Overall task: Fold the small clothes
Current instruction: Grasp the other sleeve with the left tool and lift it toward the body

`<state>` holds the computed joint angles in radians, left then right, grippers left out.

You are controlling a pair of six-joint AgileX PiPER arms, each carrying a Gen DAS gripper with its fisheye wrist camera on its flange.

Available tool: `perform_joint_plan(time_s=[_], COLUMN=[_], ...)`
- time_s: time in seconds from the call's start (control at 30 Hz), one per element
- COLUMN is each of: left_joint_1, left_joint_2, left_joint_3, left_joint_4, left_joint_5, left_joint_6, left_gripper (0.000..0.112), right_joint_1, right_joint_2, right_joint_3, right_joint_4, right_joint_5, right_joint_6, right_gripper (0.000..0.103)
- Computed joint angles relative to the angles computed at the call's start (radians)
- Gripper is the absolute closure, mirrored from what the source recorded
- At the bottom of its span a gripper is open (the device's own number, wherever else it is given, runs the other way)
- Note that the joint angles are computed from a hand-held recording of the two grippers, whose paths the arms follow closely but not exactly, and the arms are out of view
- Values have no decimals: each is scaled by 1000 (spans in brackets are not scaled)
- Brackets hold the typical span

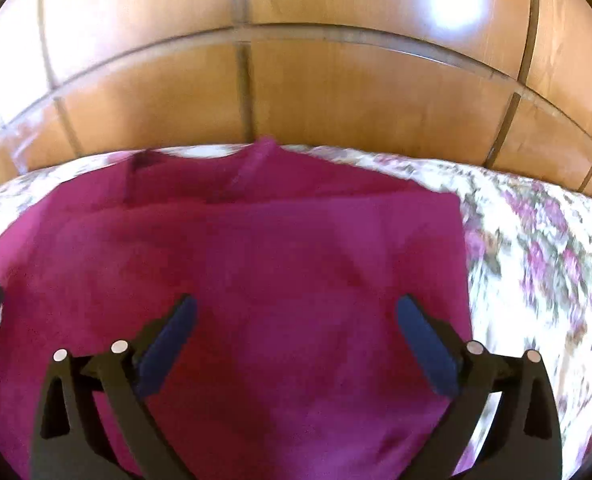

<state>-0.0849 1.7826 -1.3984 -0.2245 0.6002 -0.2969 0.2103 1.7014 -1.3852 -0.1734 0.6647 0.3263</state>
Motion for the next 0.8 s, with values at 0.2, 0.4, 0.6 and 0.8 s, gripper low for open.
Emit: perform_joint_plan(time_s=[0.2, 0.4, 0.6, 0.8], left_joint_1=[307, 645, 856, 847], left_joint_2=[-226, -263, -176, -46], left_joint_3=[299, 380, 329, 169], left_joint_4=[-268, -455, -617, -547], left_joint_5=[-57, 2, 79, 112], left_joint_6=[278, 430, 522, 424], left_gripper=[49, 49, 49, 58], right_joint_1=[176, 239, 229, 245], right_joint_2=[-130, -128, -116, -123], right_joint_3=[208, 290, 285, 297], right_joint_4=[-136, -224, -197, -256], right_joint_5=[-10, -46, -59, -55], right_joint_6=[113, 253, 240, 290], right_gripper=[3, 2, 2, 2])
